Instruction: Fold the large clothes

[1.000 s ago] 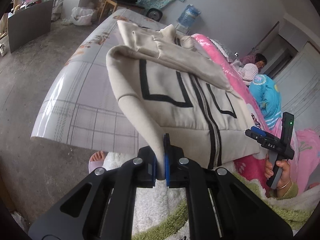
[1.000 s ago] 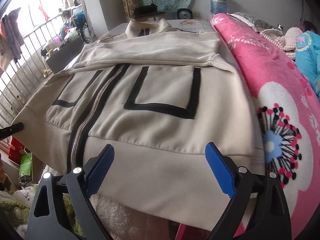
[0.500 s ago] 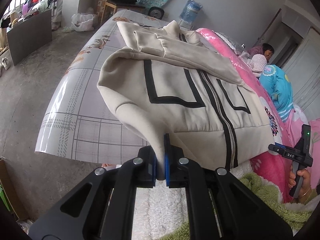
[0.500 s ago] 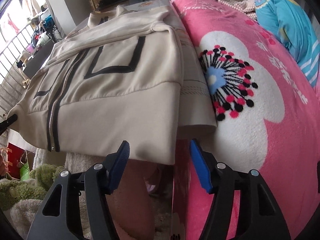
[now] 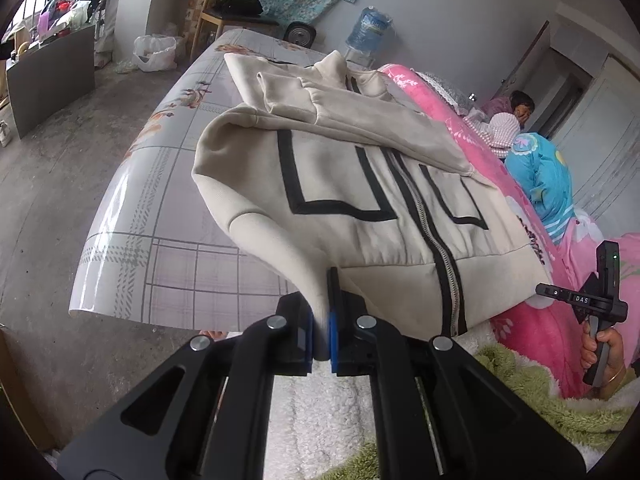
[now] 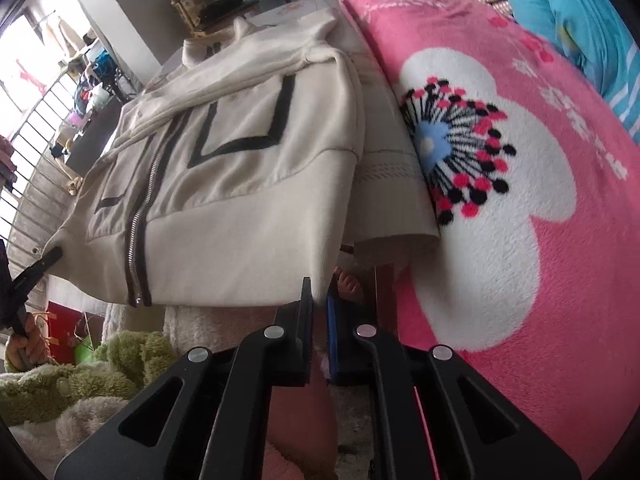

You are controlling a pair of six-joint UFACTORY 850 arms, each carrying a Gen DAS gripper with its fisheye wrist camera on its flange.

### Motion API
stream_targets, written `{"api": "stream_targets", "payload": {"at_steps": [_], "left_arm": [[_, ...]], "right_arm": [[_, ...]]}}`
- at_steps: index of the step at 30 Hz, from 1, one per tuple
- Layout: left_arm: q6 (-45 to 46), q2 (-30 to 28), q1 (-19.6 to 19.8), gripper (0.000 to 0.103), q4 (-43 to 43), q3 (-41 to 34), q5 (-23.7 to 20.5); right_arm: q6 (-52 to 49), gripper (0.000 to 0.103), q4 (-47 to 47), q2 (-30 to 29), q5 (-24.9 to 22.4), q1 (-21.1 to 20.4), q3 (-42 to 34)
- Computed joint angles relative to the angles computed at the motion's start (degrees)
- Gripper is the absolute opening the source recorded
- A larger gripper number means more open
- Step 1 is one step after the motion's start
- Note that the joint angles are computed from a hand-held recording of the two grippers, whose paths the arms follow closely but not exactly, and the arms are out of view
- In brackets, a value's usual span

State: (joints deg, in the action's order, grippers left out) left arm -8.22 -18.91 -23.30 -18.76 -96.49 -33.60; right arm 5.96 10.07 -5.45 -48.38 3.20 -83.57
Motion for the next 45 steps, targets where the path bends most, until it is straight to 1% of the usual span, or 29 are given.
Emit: {"api": "stream_targets", "payload": {"at_steps": [2,5,10,12,15,18,20,21,22,23,24,25,27,29,31,34,37,39,41,44,45], "left_arm": [[1.52,-0.27,0.26,0.005,-1.65,-0.94,0.78],[2.81,-1.89,0.94,0.005,-3.98,-3.77,1.4],[2.39,-6.84,2.92,0.005,-7.04,-10.62,1.31],[2.45,-9.04,4.0,0.005,-8.74,-13.82,0.84],[1.38,-13.89,5.75,0.005,-10.91,-20.64,-1.93],[-1.55,-20.09,7.26,0.006,-12.24,-28.97,-5.65],[-4.31,-24.41,7.99,0.01,-12.26,-34.79,-7.92],[-5.22,-26.74,8.46,0.011,-13.35,-37.88,-9.24],[-5.8,-28.71,8.92,0.018,-14.71,-40.44,-10.36],[-7.02,-29.64,9.13,0.023,-14.6,-41.42,-10.36],[-8.86,-29.87,9.16,0.032,-13.15,-41.57,-9.94],[-9.96,-29.11,9.18,0.038,-11.85,-40.23,-8.78],[-8.73,-26.29,9.38,0.041,-12.53,-35.57,-6.24],[-7.13,-23.04,9.54,0.046,-12.59,-30.76,-4.62],[-7.74,-20.19,9.25,0.053,-9.19,-26.88,-4.15],[-10.66,-17.77,8.29,0.057,-3.14,-23.25,-5.91],[-14.26,-18.09,7.19,0.057,2.18,-22.99,-9.49],[-15.09,-17.3,6.78,0.057,4.18,-21.25,-8.19],[-15.42,-17.03,6.62,0.057,4.9,-20.6,-7.08],[-17.78,-17.71,6.26,0.053,6.82,-21.34,-6.45],[-19.31,-18.16,5.91,0.047,9.04,-22.07,-6.72]], "right_arm": [[-0.54,0.006,0.21,-0.31,0.9,0.19,-1.92],[-3.11,0.006,3.49,-2.1,3.17,-0.42,-5.24],[-5.8,0.006,11.22,-8.39,6.45,-2.52,-12.96],[-5.16,0.006,12.11,-11.74,6.92,-2.85,-17.06],[-5.34,0.006,14.34,-16.53,7.15,-3.65,-22.74],[-3.07,0.006,14.87,-21.98,7.42,-4.11,-28.92],[-0.67,0.006,14.78,-25.3,7.13,-4.45,-32.4],[0.2,0.008,15.28,-26.67,7.39,-4.69,-33.44],[1.29,0.014,14.72,-27.72,7.52,-4.74,-34.22],[3.18,0.018,12.32,-28.6,7.23,-4.53,-35.1],[6.25,0.028,8.42,-29.4,6.37,-4.21,-36.05],[7.76,0.038,6.59,-29.43,6.09,-4.12,-35.84],[6.03,0.044,8.39,-27.66,7.25,-4.57,-32.72],[5.3,0.049,7.81,-25.15,7.85,-4.76,-29.08],[4.5,0.057,6.92,-22.72,7.97,-4.91,-25.64],[4.65,0.061,4.12,-20.11,6.35,-4.67,-21.67],[4.48,0.061,0.87,-18.78,4.99,-3.96,-19.33],[4.5,0.061,-1.33,-17.86,5.88,-3.33,-17.82],[4.89,0.061,-3.34,-18.04,5.68,-2.79,-18.15],[3.92,0.061,-3.48,-18.22,6.67,-2.4,-18.25],[4.23,0.061,-4.42,-18.49,6.97,-2.15,-18.48]]}}
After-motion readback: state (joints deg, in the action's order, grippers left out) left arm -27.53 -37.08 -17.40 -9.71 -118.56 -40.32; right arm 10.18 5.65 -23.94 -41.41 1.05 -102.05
